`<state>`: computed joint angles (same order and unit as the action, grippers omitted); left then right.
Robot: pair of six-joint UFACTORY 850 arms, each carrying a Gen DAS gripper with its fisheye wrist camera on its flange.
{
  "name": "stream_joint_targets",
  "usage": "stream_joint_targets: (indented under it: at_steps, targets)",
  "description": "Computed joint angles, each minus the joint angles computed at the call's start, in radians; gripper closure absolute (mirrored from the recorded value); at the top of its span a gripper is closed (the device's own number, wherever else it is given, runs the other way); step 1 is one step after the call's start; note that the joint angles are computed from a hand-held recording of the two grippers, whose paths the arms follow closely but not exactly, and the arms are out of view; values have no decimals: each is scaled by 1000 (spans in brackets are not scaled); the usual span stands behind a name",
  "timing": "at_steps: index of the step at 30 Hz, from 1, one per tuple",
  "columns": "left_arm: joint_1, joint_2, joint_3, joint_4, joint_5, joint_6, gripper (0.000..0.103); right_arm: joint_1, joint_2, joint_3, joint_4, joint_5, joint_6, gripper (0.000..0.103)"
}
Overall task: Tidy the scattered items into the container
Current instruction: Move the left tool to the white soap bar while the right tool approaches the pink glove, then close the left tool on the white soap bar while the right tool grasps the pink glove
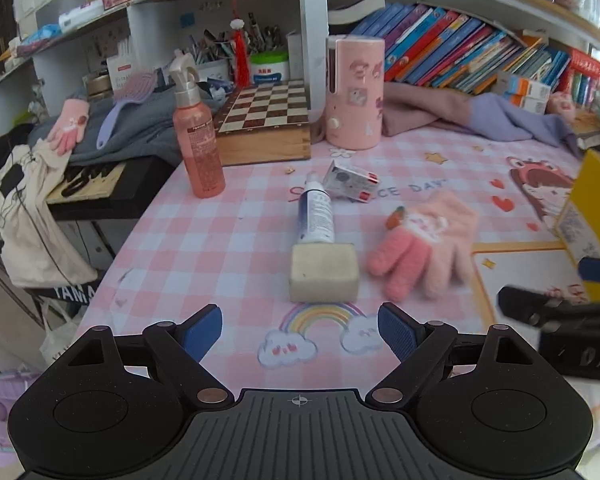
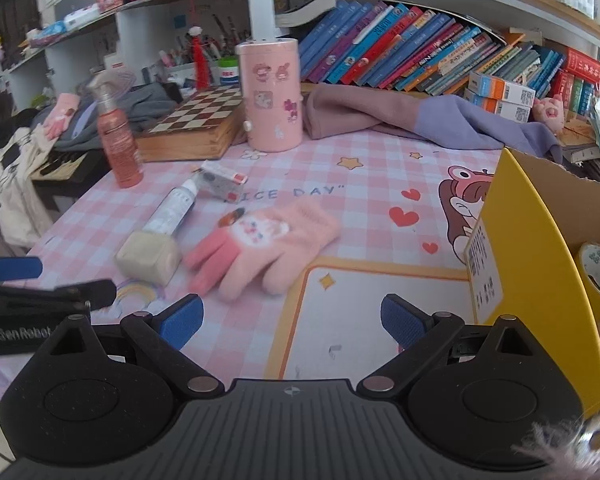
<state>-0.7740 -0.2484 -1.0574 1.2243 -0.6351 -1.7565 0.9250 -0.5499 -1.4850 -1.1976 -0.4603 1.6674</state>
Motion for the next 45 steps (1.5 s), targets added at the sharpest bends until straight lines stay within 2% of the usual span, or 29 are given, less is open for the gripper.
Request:
stream_joint_targets:
  at_steps: [5, 11, 17, 25, 27, 32, 35, 36, 37, 38, 39, 40, 45]
  targets:
    - [38, -56, -47, -5, 32, 51, 16, -36, -65, -102, 107, 13, -87, 6]
    - [73, -102, -88, -8, 100, 74, 16, -71, -161, -251, 306, 28, -289, 3]
    - [94, -136, -116, -49, 125, 119, 16, -87, -266, -404, 520, -10, -535, 2]
    - [107, -139, -100, -28, 146, 62, 17, -95, -368, -546, 642, -82, -689, 0]
    - [106, -137, -95, -10, 150, 38, 19, -97, -392, -580, 681, -100, -733, 0]
    - [109, -137, -93, 8, 180, 22, 37, -97, -415, -606, 690, -110, -766, 0]
    - [105, -142, -99, 9, 177, 25, 42, -106, -399, -576, 719, -65, -779, 13]
    - [104, -144, -102, 3, 173, 30, 42, -106, -391, -562, 706, -49, -778, 28]
    - [103, -145, -105, -2, 170, 33, 42, -108, -381, -547, 706, -25, -788, 47]
    - [103, -146, -106, -6, 169, 36, 42, -110, -373, -536, 714, -4, -804, 57]
    - [103, -146, -108, -14, 168, 41, 42, -111, -370, -532, 716, 5, -813, 73]
    - [103, -146, -109, -22, 169, 46, 42, -109, -367, -530, 702, 5, -806, 80]
    - [103, -147, -111, -19, 170, 39, 44, -110, -316, -459, 563, 26, -645, 85]
